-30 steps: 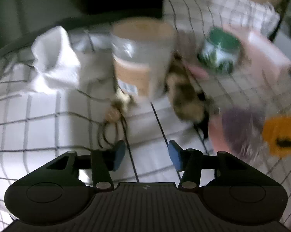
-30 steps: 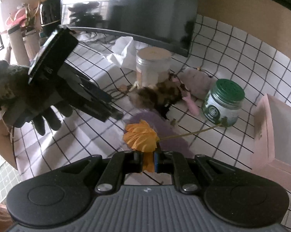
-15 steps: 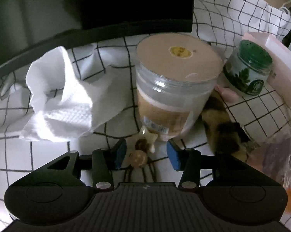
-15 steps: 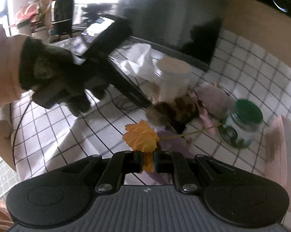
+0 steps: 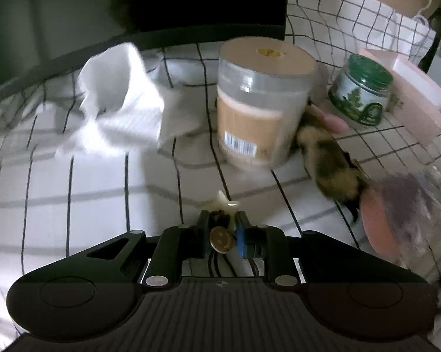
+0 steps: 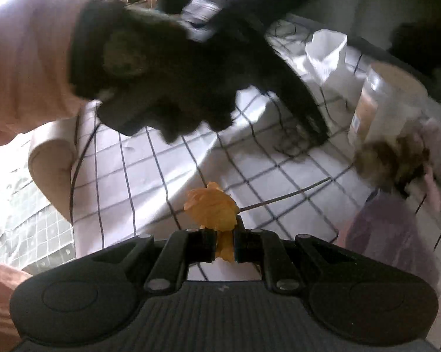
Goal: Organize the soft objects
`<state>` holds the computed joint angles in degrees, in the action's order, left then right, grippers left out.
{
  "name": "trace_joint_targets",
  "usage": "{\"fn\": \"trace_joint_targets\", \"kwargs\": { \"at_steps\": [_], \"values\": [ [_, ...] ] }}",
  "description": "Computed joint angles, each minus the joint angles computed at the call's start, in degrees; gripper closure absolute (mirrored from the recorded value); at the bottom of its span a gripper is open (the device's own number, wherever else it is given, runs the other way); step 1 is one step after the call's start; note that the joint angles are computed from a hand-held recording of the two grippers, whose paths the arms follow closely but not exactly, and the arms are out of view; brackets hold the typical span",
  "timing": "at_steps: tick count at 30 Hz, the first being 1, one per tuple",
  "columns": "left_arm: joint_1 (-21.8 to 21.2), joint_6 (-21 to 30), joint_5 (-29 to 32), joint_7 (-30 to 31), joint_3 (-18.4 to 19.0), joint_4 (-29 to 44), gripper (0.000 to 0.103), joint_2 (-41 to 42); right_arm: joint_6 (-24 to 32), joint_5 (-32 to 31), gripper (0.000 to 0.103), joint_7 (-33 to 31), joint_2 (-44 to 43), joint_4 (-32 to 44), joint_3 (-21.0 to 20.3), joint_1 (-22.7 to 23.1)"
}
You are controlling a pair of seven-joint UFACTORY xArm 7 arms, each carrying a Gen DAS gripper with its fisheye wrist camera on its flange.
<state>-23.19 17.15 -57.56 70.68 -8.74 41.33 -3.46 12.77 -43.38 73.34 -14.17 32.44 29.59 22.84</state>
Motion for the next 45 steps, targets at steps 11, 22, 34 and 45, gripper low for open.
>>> {"fn": "trace_joint_targets", "kwargs": {
  "at_steps": [11,22,34,45],
  "values": [
    [0.91,4.85,-11.47,3.21,4.8,-5.06,0.082,-8.39,4.5,1.27,0.042,12.34,-1.19,1.36,1.35,-0.79],
    [1.18,5.57,-12.56,2.29,7.37,-8.67,0.082,-14.05,5.59,-2.19,0.044,13.29,2.33,3.89,-4.16,5.2],
    [1.9,7.2,-13.56,2.48,8.57,-9.34,0.082,-15.32,10.73,-1.06,0.037,10.69,0.96,3.47,0.37,4.1],
    [2.84,6.97,-10.05,-0.81,9.39,-12.19,0.082,-17.72,6.94,-16.5,0.062,26.07,6.34,5.79,-5.34,4.91]
  ]
}}
